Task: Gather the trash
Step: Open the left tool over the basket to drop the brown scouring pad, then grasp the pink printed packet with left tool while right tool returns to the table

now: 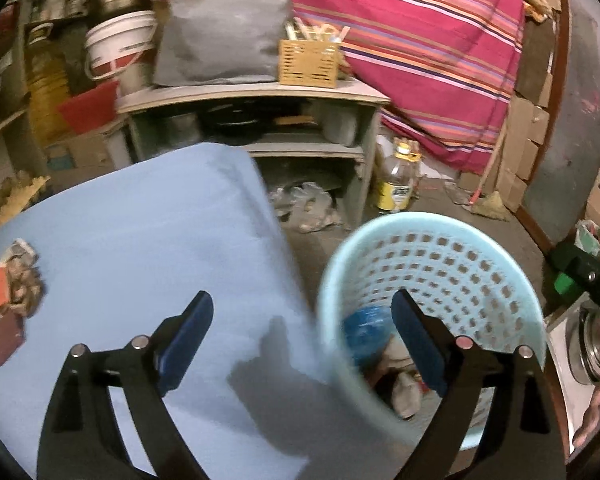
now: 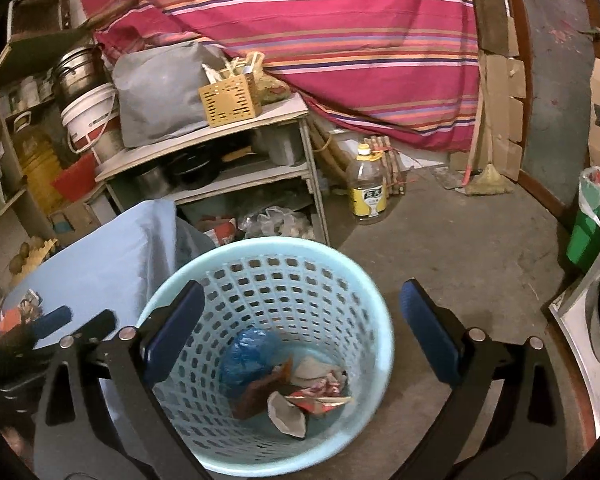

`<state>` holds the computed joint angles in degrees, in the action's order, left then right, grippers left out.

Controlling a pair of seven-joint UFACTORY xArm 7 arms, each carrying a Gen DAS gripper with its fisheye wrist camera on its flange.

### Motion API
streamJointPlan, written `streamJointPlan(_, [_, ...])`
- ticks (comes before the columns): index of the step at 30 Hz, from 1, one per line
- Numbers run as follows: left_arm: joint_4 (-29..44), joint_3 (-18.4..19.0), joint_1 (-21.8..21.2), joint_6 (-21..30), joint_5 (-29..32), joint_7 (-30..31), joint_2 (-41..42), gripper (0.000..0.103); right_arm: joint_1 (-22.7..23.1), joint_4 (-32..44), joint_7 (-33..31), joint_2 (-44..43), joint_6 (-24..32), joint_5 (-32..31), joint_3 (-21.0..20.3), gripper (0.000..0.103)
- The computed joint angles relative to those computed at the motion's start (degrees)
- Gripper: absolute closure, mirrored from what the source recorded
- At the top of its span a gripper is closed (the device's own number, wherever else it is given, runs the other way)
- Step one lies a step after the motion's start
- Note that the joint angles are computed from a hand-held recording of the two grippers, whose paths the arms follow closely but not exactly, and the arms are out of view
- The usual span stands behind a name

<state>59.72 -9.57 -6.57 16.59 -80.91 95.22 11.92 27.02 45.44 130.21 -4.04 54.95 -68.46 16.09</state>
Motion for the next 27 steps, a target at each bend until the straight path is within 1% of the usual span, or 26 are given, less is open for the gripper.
streamJointPlan(1, [-0.03,0.32,0.55,0.14,-0.52,1.01,-0.22,0.013,-0.01,0.81,-0.21,0.72,-0.04,-0.29,0.0,0.004])
streamJointPlan(4, [0.83,2.27,3.28,-0.31,-4.49,7.17,0.05,0.006,0.43,4.35,-0.6,3.96,-0.51,-1.6,-0.41,0.004])
streamJointPlan(5, [1.15,2.85,3.94,-0.12,-4.86,7.95,0.33,0.006,0.69,6.0,-0.84,5.55,-1.07,-2.17,-0.71,0.004])
streamJointPlan(7, [2.84,4.49,6.03,0.35,-4.21,8.83,2.07,0.006,1.54,8.6,-1.66,7.92,-1.3,-2.42,-1.49,0.004])
streamJointPlan(9, [5.28,5.68,8.42,0.45,-2.63,8.71,4.45,0.006,2.75,12.78,-3.67,11.53,-0.78,-2.09,-2.27,0.004])
streamJointPlan(12, [9.9,6.03,12.13,-0.18,-0.4,8.03,8.56,0.006,5.1,18.49,-6.44,16.21,0.23,-1.65,-3.86,0.004])
streamJointPlan(15, [15.45,5.96,15.51,-0.76,1.75,5.96,13.0,0.006,7.74,24.9,-10.32,21.2,1.89,-0.59,-5.57,0.004])
streamJointPlan(17, [19.08,6.32,17.28,-0.39,4.76,2.13,15.72,0.006,9.57,30.57,-14.26,25.48,3.9,0.98,-6.65,0.004])
streamJointPlan(18, [21.51,6.82,18.02,0.15,6.91,-0.77,17.45,0.006,10.36,32.36,-15.4,26.85,4.35,1.41,-7.28,0.004])
streamJointPlan(21, [26.91,7.32,20.33,1.2,11.28,-6.15,21.23,0.006,12.65,39.35,-18.79,32.13,4.9,2.55,-9.16,0.004])
streamJointPlan(23, [29.52,6.6,22.11,0.91,12.55,-6.98,23.26,0.006,14.42,44.7,-21.41,36.02,5.94,3.11,-10.54,0.004])
streamJointPlan(25, [31.72,6.32,23.45,1.41,14.92,-8.73,25.12,0.006,16.51,51.43,-25.76,40.53,9.44,4.63,-11.91,0.004])
streamJointPlan(27, [34.51,6.96,24.13,2.69,18.69,-12.29,27.57,0.006,18.25,59.42,-31.63,45.75,13.43,7.04,-13.06,0.004])
